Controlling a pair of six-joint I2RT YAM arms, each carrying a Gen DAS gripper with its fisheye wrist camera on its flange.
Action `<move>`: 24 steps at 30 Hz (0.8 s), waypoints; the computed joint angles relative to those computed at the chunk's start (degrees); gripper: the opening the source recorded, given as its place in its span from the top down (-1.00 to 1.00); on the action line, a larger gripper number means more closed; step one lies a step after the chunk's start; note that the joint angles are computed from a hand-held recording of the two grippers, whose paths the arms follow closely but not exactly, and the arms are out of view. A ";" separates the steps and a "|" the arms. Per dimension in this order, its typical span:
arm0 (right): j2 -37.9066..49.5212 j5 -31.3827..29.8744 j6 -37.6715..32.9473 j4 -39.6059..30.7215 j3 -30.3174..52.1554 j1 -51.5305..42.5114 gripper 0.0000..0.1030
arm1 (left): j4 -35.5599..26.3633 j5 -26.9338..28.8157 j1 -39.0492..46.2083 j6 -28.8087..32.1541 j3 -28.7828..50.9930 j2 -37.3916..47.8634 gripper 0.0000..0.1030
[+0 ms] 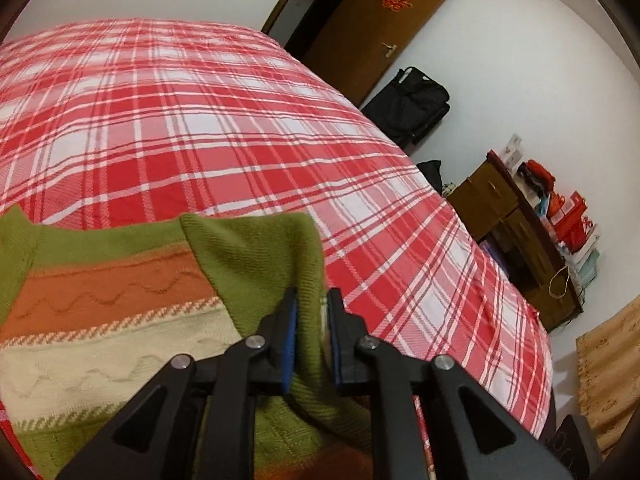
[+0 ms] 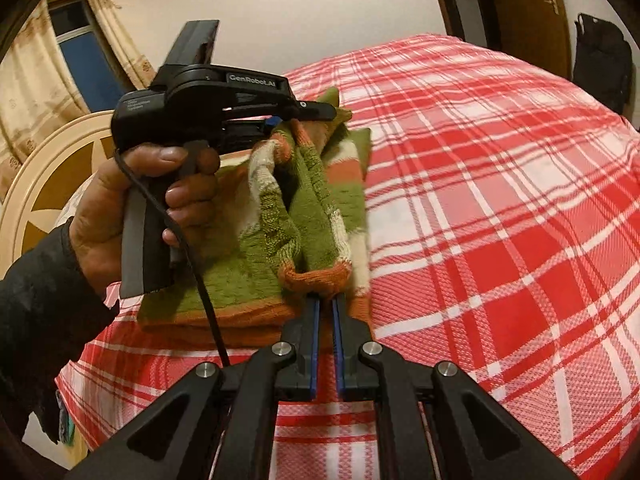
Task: Fold small clothes
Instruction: 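Lower the fold onto the sweater and open both grippers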
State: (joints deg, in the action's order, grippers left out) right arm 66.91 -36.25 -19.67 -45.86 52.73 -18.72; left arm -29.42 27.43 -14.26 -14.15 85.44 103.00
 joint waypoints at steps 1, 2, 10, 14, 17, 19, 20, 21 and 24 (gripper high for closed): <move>0.21 0.08 -0.09 -0.26 0.01 -0.02 0.89 | -0.05 -0.56 -0.45 0.78 0.00 -0.40 0.69; 0.39 0.09 -0.51 -0.72 0.15 -0.14 0.89 | -0.26 -1.47 -1.00 1.58 -0.01 -0.99 0.66; 1.25 -3.51 -3.48 -2.75 1.25 -4.18 0.86 | 1.39 -10.89 -2.81 8.34 -9.45 -15.25 -0.41; -1.46 -5.05 -2.92 -1.48 1.05 -6.56 -0.49 | 0.82 -12.46 0.31 10.96 -17.73 -23.92 -0.68; -2.98 -7.38 -1.21 0.18 1.79 -5.10 -0.49 | 1.20 -14.72 2.14 12.92 -23.52 -29.30 -0.83; -4.14 -4.57 1.30 3.31 1.72 -1.09 -0.49 | 1.96 -16.84 2.68 14.28 -27.00 -31.85 -0.83; -4.05 -3.64 2.33 4.62 1.78 0.72 -0.46 | 1.77 -17.32 2.85 14.61 -28.18 -32.42 -0.83; -2.64 -1.54 3.59 5.42 2.62 3.82 -0.36 | 1.63 -17.84 3.10 14.74 -29.14 -32.68 -0.83; 3.69 3.25 5.57 3.88 5.81 8.99 0.70 | 2.86 -18.24 3.54 14.65 -33.03 -34.14 -0.83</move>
State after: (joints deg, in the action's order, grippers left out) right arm 70.61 -33.00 -14.10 -41.98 58.54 -9.73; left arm -26.56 9.19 -10.72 0.51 52.41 68.86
